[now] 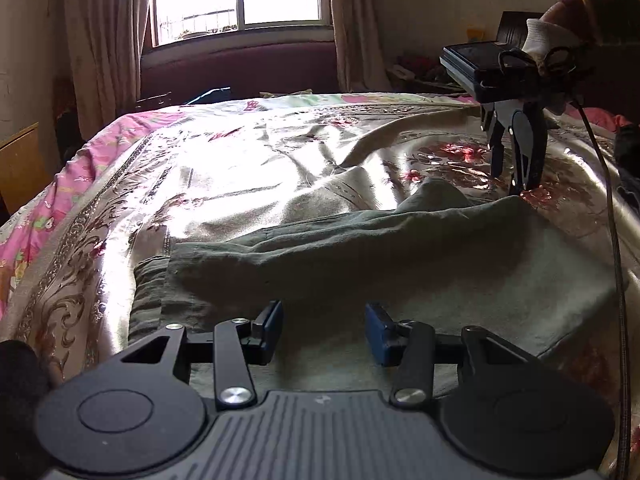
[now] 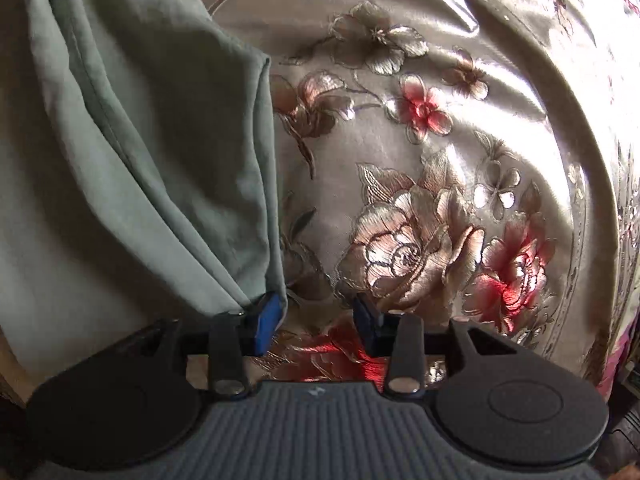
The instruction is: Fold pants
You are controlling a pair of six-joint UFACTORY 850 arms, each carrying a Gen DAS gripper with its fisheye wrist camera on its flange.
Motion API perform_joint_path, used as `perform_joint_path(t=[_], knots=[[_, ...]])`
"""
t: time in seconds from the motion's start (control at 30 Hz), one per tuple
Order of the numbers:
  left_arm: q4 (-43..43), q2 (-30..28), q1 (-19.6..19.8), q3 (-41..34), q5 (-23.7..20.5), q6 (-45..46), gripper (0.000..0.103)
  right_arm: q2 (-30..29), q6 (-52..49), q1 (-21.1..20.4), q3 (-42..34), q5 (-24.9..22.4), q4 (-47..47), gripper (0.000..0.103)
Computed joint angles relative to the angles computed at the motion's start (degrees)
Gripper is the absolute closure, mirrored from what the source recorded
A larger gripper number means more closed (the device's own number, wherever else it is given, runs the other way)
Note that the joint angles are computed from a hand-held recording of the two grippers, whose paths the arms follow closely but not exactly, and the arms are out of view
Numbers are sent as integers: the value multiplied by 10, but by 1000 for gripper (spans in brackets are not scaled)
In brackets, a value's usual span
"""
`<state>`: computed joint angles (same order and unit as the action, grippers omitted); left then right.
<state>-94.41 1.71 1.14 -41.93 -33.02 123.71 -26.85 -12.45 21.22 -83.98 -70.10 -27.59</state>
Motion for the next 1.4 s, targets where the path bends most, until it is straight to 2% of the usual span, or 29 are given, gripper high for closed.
perform_joint_path(t=[0.03, 0.13, 0.2, 0.27, 0.33, 0.4, 0.5, 0.57, 0.6, 0.67, 0.7, 0.77, 0.8, 0.87, 0.9, 0.93, 0.97, 1.03, 1.07, 1.13, 1.2, 1.27, 1.33, 1.4], knots=[[-5, -3, -1, -1, 9, -3, 45, 4, 29, -4, 3, 1, -9, 36], [-21, 2, -1, 5, 21, 14, 45, 24, 105, 5, 37, 29, -91, 38], [-16, 8, -1, 8, 25, 20, 45, 42, 132, 5, 49, 55, -103, 37], [-13, 15, -2, 13, 30, 28, 45, 75, 176, 2, 63, 107, -85, 38], [-19, 24, -3, 18, 36, 39, 45, 119, 206, 6, 97, 178, -59, 38], [-53, 38, -5, 29, 38, 84, 45, 173, 196, 7, 140, 275, 22, 38], [-55, 49, -12, 35, 30, 98, 44, 218, 86, 13, 200, 397, 202, 38], [-57, 46, -20, 34, 34, 105, 44, 228, -8, 22, 231, 441, 322, 43], [-55, 45, -26, 34, 41, 107, 44, 231, -53, 20, 241, 451, 382, 46], [-42, 48, -26, 35, 36, 96, 44, 231, -131, 15, 255, 451, 502, 60], [-23, 51, -24, 35, 27, 75, 44, 229, -176, 7, 262, 443, 562, 62], [19, 50, -20, 32, 12, 33, 44, 219, -240, -9, 280, 458, 655, 70], [40, 49, -23, 31, 15, 17, 44, 211, -237, -22, 286, 469, 667, 73], [67, 45, -32, 30, 34, 1, 43, 202, -221, -49, 290, 486, 713, 98], [79, 39, -34, 31, 43, -9, 43, 199, -208, -64, 290, 492, 737, 102], [78, 38, -30, 32, 40, -8, 42, 202, -173, -67, 295, 519, 738, 101], [85, 41, -28, 33, 38, -14, 42, 204, -150, -65, 296, 534, 716, 95], [102, 50, -28, 33, 45, -31, 42, 222, -134, -50, 304, 549, 675, 92], [104, 55, -27, 35, 48, -31, 42, 237, -147, -40, 315, 556, 683, 89], [112, 64, -20, 35, 43, -36, 42, 267, -237, -23, 339, 556, 759, 89], [107, 68, -19, 34, 46, -35, 42, 280, -273, -3, 356, 564, 794, 90], [122, 65, -26, 32, 69, -59, 42, 272, -214, 11, 361, 563, 744, 91], [129, 62, -29, 37, 99, -56, 41, 265, -134, 19, 374, 585, 680, 93], [148, 73, -22, 43, 105, -70, 41, 284, -128, 16, 387, 599, 707, 93]])
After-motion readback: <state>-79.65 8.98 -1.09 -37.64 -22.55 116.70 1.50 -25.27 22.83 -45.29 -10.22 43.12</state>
